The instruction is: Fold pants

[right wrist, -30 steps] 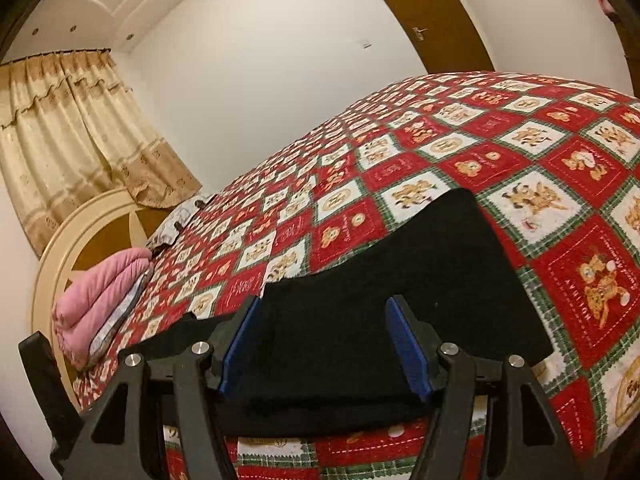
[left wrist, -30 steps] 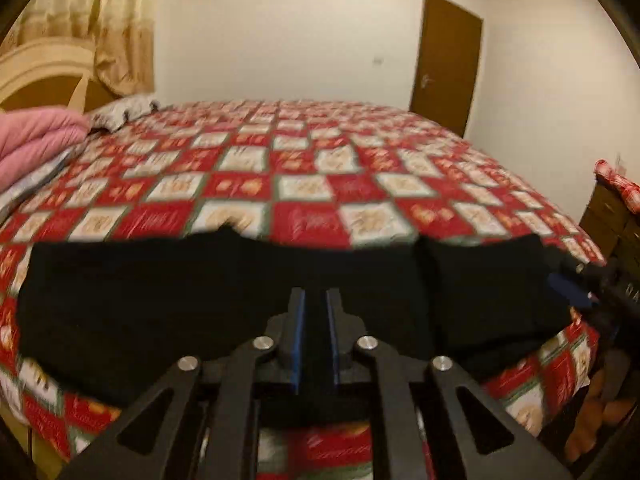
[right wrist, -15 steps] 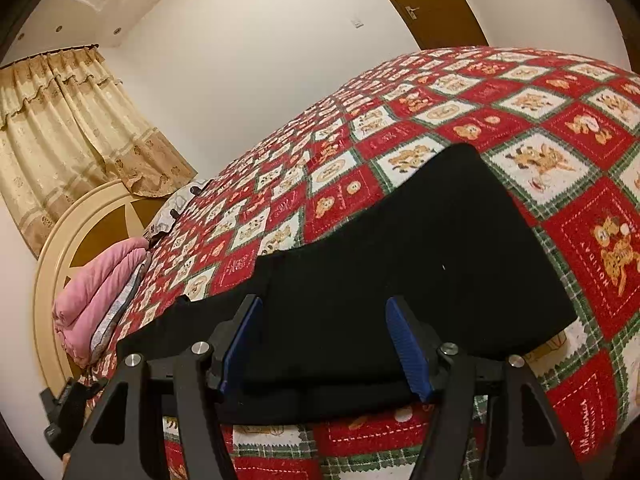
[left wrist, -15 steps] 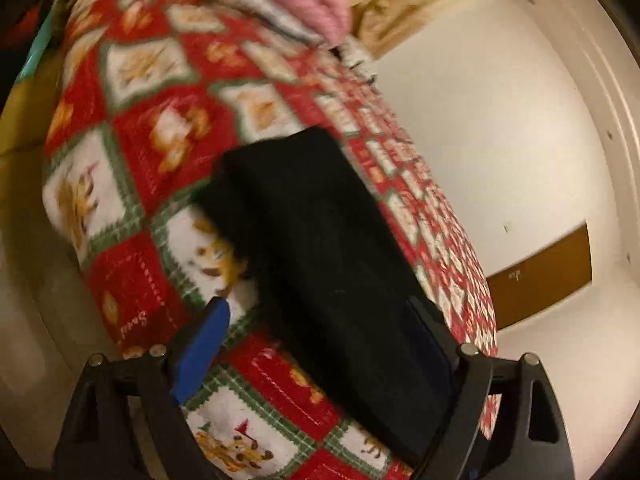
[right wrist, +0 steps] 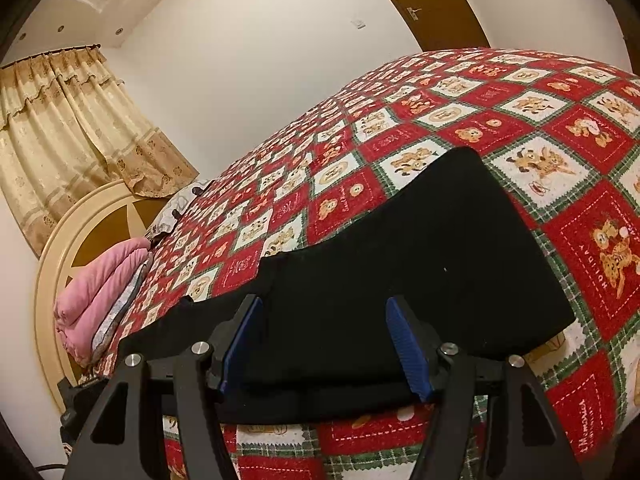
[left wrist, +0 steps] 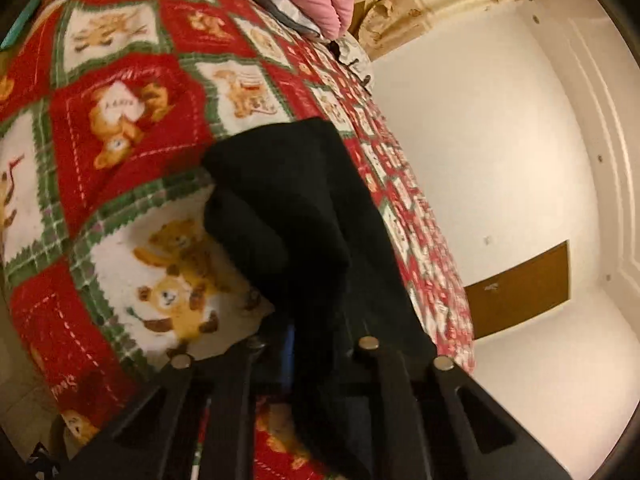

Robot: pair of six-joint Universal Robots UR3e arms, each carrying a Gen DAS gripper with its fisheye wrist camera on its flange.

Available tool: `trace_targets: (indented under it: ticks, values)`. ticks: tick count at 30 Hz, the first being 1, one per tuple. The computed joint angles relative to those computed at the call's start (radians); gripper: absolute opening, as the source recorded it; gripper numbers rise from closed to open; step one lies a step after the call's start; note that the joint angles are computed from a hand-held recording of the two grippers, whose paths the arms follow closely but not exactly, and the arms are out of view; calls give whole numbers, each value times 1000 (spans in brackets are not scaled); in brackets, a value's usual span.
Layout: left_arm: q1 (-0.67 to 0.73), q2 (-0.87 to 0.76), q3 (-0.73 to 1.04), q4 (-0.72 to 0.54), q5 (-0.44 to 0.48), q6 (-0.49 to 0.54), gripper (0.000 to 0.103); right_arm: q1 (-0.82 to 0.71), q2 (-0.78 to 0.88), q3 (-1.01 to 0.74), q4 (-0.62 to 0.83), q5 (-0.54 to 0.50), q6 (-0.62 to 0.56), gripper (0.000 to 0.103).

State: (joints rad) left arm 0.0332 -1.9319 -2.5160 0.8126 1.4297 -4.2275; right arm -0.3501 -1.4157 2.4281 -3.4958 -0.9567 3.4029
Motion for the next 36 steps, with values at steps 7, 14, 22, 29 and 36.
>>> trace_targets:
  ticks: [7,14,22,29,36]
  values:
    - [-147,155,140,-330,198,103,10,-12,-6,9,-3,10,12,66]
    - [-439,90,529,-596,537,474,9,-66,-36,27,-1,35,20,66]
    - [-720,-239,1076,-704,569,1011,9,-258,-116,77,83,180,-4,66]
    - [-863,-532,1423,-911,604,1232,9,-411,-154,114,215,299,-69,66]
    - [-878,-551,1419,-917,643,1317,9,-371,-93,95,185,325,-80,66]
